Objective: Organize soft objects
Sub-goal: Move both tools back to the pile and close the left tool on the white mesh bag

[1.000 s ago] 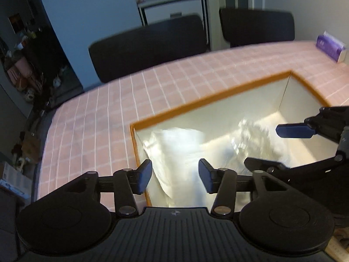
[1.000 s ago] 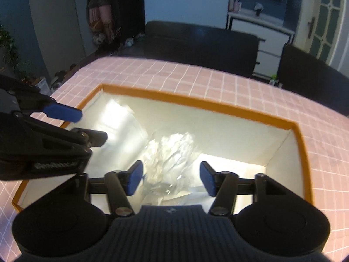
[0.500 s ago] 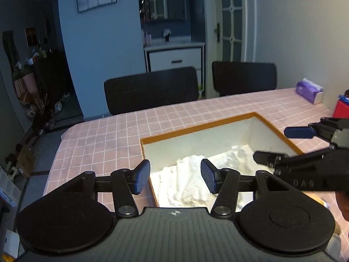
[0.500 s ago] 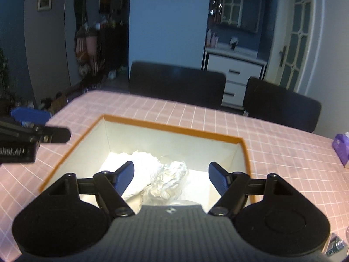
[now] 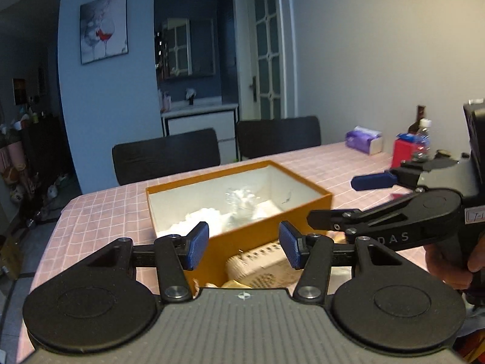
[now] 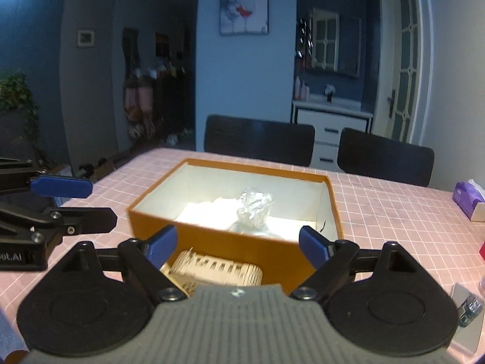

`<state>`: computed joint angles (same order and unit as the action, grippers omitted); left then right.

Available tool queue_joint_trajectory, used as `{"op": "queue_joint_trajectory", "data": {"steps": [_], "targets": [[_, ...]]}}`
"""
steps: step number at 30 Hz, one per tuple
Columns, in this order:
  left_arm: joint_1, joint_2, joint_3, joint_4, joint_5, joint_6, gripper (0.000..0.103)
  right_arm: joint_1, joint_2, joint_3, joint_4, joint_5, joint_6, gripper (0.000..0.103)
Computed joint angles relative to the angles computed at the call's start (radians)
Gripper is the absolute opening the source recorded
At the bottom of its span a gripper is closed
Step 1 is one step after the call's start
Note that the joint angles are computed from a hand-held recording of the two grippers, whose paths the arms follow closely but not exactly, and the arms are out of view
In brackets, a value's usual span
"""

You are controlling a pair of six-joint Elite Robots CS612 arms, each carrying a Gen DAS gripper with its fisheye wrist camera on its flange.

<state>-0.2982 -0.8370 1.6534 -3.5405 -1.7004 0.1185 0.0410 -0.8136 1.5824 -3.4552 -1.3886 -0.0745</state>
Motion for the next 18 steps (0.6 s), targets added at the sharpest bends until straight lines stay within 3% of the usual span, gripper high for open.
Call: {"op": "queue_joint_trajectory", "data": {"steps": [4,8,13,18], "targets": [[-0.003,-0.001,0.063,-0.098,-0.009,-0.025,0.063,-0.016,-0.017,0.093,-0.101,0.031,0.028,0.086],[-0.008,0.009,0.109,-0.162,-0.020,-0.019,0.063,-0.019,-0.016,0.161,-0.176,-0.007,0.070,0.086],[-0.017,0.025,0.125,-0.115,-0.027,-0.035,0.067,-0.005,0.000,0.201,-0.187,-0.103,0.126,0.086],[-0.042,0.036,0.133,-0.092,-0.005,0.087,0.070,0.003,0.017,0.218,-0.176,-0.174,0.092,0.094]]}}
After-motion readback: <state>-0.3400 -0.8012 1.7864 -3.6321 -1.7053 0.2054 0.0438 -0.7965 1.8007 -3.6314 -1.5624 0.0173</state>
